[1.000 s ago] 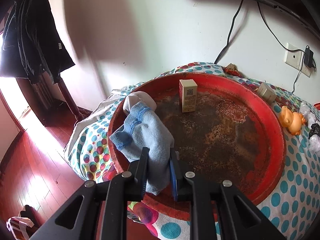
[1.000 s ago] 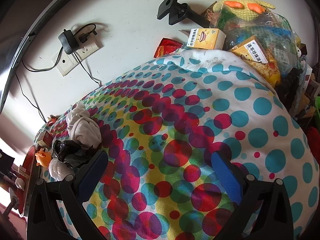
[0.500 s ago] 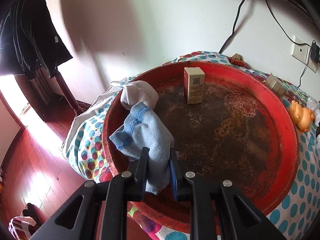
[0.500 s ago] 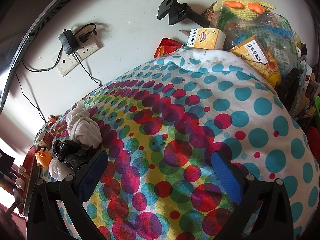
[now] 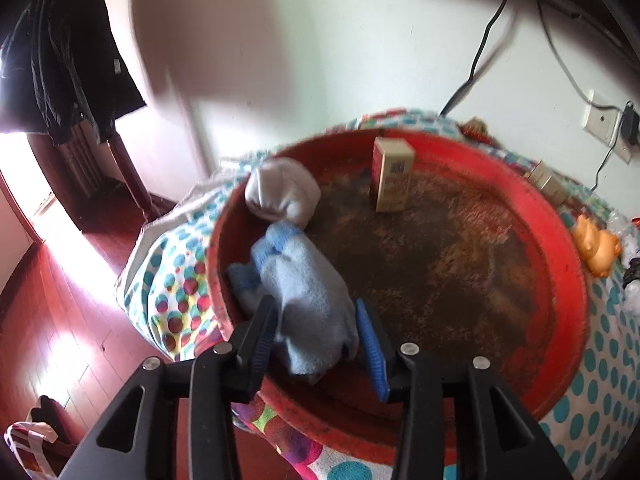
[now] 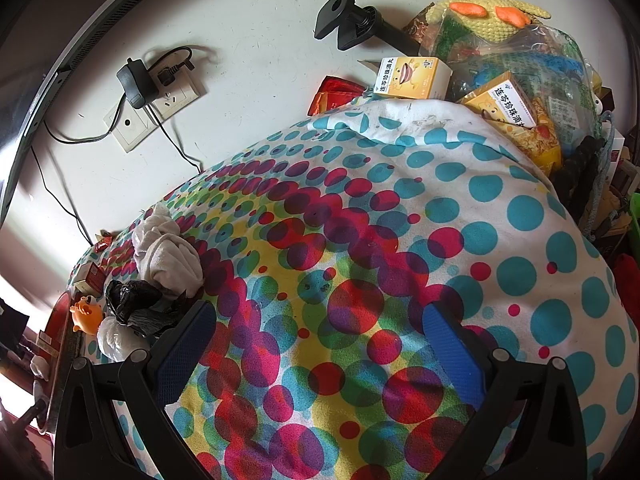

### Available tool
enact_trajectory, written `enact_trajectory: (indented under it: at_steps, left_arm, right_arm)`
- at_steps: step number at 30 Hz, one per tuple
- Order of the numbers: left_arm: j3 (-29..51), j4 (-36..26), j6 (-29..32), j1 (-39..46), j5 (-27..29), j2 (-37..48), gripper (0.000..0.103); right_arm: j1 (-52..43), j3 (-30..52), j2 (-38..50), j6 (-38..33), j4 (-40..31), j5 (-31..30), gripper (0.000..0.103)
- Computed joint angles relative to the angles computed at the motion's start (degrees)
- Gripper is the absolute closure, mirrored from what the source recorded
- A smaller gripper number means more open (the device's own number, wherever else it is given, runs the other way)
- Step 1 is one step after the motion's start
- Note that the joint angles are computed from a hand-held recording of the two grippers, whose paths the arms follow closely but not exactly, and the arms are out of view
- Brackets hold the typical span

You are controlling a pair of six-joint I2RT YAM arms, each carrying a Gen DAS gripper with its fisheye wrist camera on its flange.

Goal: Organize objects
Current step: 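Open the left gripper to drop the blue sock, then withdraw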

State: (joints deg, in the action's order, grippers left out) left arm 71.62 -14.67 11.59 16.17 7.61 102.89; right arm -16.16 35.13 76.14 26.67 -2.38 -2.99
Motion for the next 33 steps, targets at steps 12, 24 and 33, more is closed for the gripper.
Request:
enact_trajectory:
  at_steps: [12, 24, 33]
  left_arm:
    - [-28.7, 9.8, 0.1, -1.0, 11.2, -37.5, 0.039]
    - [-44.3, 10.1, -0.7, -9.3, 16.6, -44.8, 0.039]
    - [-41.4, 7.7, -2.4, -5.7, 19.7, -39.5, 0.039]
  right_arm:
    - [-0.4, 0.3, 0.2, -0.4, -0.1, -0.4, 0.000]
    - [20.5, 7.8, 0.9, -2.9, -10.5, 16.1, 0.000]
    - [40.0, 21.1, 15.7, -5.8, -12.8, 25.0, 0.009]
